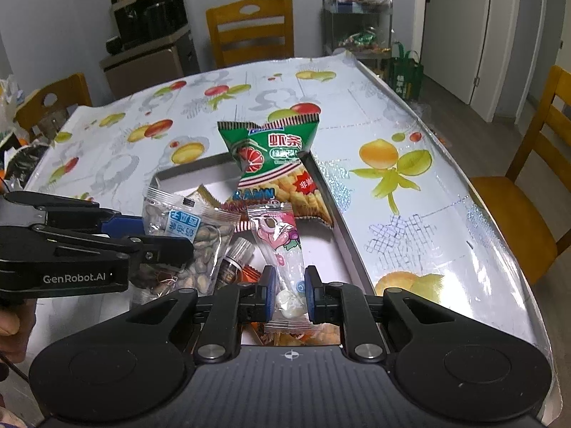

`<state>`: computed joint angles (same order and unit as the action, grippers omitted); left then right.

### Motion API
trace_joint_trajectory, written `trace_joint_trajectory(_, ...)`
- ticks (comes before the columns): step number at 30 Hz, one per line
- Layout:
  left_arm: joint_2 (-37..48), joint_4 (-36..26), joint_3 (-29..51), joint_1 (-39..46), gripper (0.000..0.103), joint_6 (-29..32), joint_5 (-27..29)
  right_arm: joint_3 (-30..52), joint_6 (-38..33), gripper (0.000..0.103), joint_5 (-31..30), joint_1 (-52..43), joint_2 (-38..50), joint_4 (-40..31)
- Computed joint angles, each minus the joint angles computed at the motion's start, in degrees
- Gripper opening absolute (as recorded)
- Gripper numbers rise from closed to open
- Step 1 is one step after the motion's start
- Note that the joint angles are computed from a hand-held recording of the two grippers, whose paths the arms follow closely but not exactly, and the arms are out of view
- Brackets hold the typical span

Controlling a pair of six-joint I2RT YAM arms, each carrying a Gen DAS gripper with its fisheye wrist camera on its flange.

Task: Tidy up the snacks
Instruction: 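Carry the nut bag with the left tool over the tray while the right tool carries the pink packet, then open the left tool to drop the nut bag while the right tool drops the pink packet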

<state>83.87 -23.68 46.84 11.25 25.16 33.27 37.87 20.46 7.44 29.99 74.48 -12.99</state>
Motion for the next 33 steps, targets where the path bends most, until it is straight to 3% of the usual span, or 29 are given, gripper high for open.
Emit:
trace_joint_trajectory(10,1.54,-1.58,0.75,-0.65,0.026,0.61,-0.81,0.69,0.02,0.021,0.28,0.26,1.25,-1.07)
trace_joint_trajectory(15,1.42,-1.6,0.72,-0.98,0.033,0.81,-1.42,0.91,-0.01,0.031,0.43,0.51,1.32,-1.47)
trace_joint_trajectory(27,-1.02,-1.18,-0.26,-0.44,0.035,1.75,-1.13,1.39,-0.16,0.041,0.54,0.69,0.85,-1.39)
trace_joint_trajectory(31,-2.83,-1.4,-0.64,0.21,0.047,2.15,-0.48,1.37,0.18,0.05,0.9,0.63,-0.14,-1.81)
trace_joint_trajectory(33,-3.81,-1.42,-0.77,0.38,0.058,2.34,-0.33,1.32,0.28,0.052,1.05,0.62,-0.8,-2.1)
